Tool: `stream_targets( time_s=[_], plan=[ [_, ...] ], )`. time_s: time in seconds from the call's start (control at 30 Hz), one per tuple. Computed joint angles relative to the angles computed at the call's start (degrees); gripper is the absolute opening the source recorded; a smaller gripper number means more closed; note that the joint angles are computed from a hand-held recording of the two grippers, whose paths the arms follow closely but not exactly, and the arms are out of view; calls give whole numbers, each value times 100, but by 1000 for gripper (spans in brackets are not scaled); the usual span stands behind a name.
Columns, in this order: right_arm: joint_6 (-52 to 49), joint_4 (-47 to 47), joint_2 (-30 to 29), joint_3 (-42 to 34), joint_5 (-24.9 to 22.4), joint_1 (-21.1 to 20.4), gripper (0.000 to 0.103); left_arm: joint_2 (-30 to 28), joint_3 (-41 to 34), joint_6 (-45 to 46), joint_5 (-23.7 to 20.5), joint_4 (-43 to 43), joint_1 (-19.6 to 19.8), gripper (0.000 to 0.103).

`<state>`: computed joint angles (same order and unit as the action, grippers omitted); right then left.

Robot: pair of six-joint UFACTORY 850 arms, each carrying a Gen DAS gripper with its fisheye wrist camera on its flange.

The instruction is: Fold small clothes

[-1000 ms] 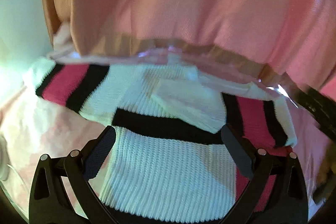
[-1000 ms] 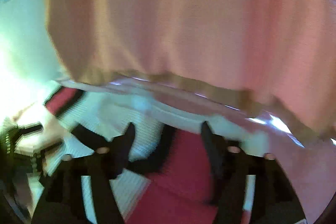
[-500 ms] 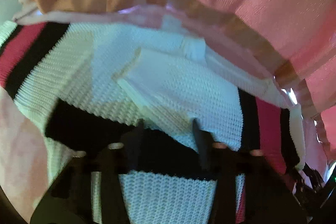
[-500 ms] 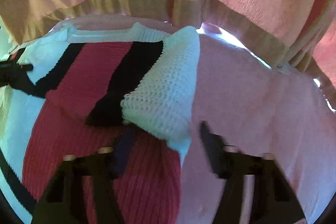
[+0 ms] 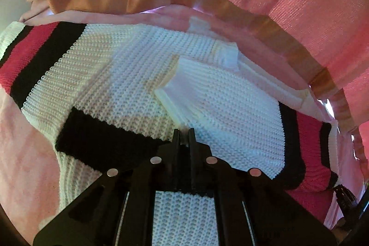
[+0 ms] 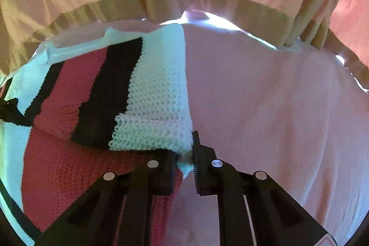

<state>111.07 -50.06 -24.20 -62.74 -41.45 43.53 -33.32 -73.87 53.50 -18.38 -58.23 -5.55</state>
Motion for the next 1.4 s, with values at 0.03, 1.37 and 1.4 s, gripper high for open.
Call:
stream_targets(
  time_s=[0.03,1.37,1.4],
  plan=[
    [-74,111,1,9,4,-2,13,13,9,-41,-2,34,7,6],
    [778,2082,507,42,-817,2952,10,3052,3378,971,-1781,2170,2417,10],
    [816,1929,555,-24,-1103,2942,21,3078,3274,1006,-1877,2023,2436,14]
  ],
)
